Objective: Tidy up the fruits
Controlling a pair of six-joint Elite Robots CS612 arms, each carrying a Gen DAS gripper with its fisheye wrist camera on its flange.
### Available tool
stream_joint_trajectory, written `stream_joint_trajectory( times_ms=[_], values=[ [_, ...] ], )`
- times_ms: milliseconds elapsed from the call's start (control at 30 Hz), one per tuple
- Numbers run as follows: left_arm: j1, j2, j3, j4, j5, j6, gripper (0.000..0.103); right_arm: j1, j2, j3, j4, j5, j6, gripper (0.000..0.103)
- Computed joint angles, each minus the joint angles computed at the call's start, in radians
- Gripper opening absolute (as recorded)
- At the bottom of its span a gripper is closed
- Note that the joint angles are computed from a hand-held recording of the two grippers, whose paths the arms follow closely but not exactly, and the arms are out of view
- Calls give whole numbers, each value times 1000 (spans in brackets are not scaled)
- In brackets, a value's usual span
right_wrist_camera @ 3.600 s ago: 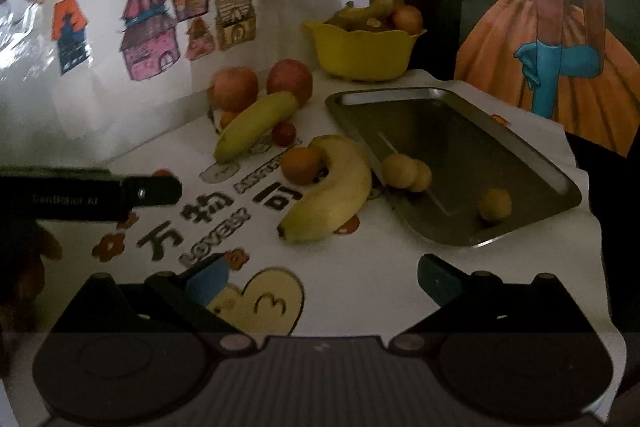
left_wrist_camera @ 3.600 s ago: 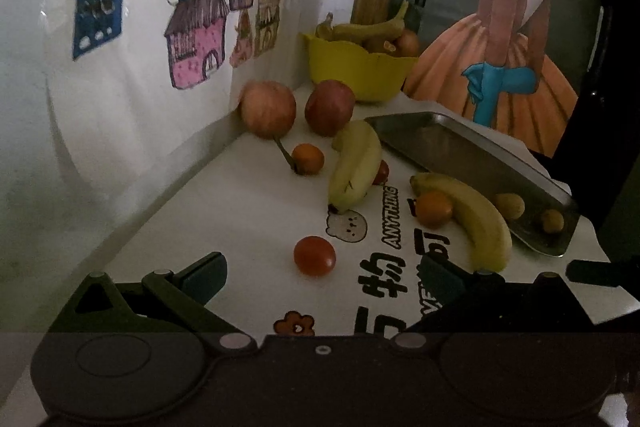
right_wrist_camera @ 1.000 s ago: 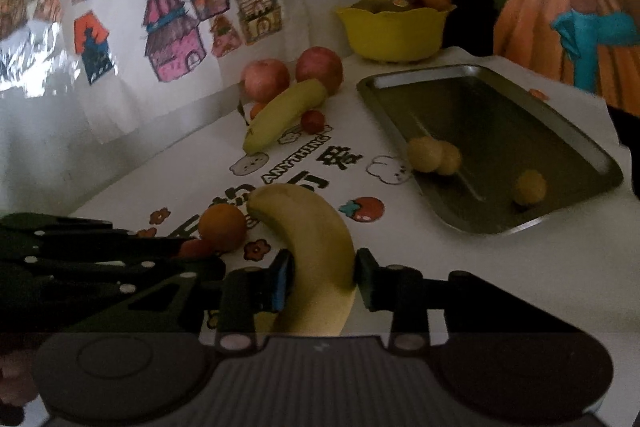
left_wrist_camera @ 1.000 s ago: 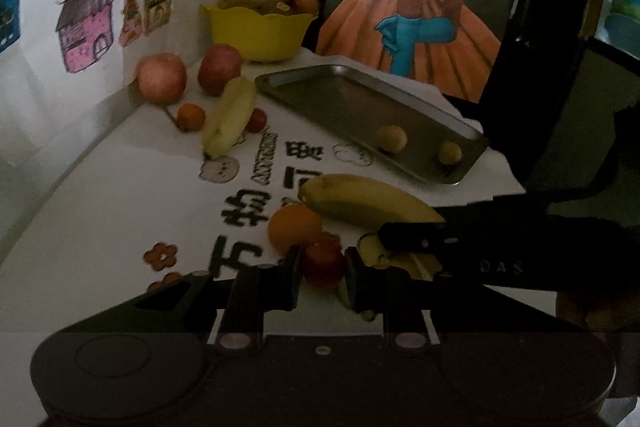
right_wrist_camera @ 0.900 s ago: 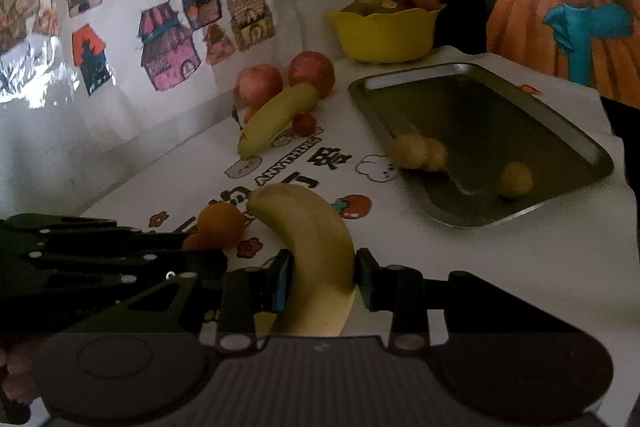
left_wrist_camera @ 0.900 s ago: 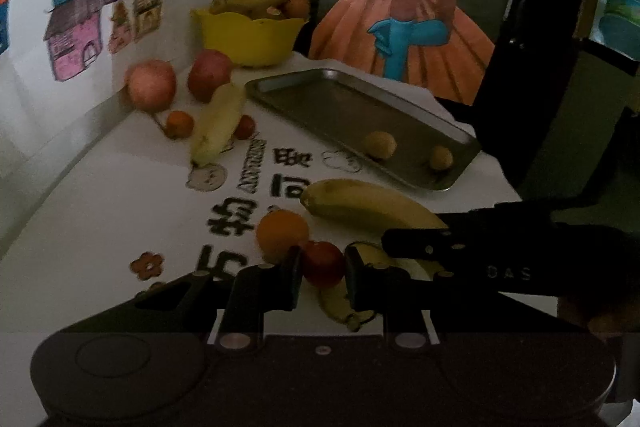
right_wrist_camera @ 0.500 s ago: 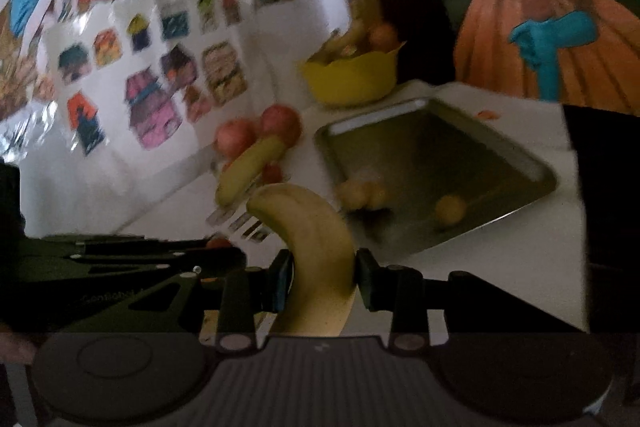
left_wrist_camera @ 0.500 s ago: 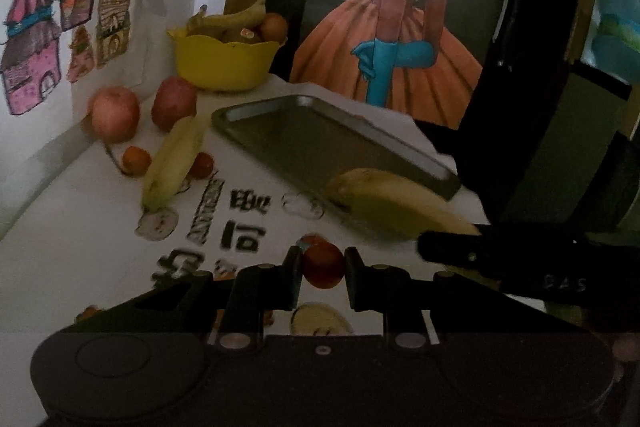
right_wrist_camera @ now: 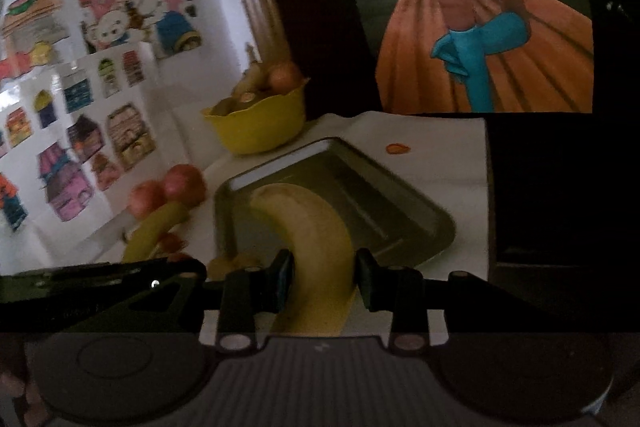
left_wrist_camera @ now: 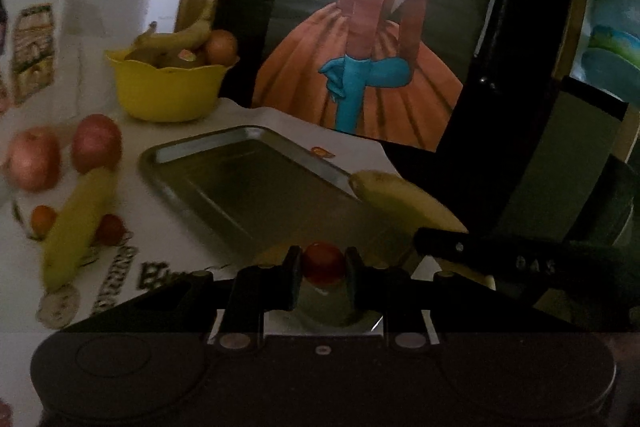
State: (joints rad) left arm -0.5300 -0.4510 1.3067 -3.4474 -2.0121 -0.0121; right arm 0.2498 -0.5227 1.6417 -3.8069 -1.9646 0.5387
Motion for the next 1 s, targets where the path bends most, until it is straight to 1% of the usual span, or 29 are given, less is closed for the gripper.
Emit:
stream_joint_trajectory(
  times_ms=[233, 400, 767, 1000],
  values=[
    [-16, 25, -36, 33, 18, 51, 24, -35, 11, -39, 40, 5, 2, 38],
    [-17, 35, -46, 49, 13, 76, 24, -53, 25, -78, 86, 20, 6, 38],
    [-18, 39, -54, 75, 11, 101, 24, -63, 41, -115, 166, 47, 8, 38],
    [-18, 40, -56, 83, 13, 98, 24, -63, 43, -119, 176, 49, 10, 39]
  ],
)
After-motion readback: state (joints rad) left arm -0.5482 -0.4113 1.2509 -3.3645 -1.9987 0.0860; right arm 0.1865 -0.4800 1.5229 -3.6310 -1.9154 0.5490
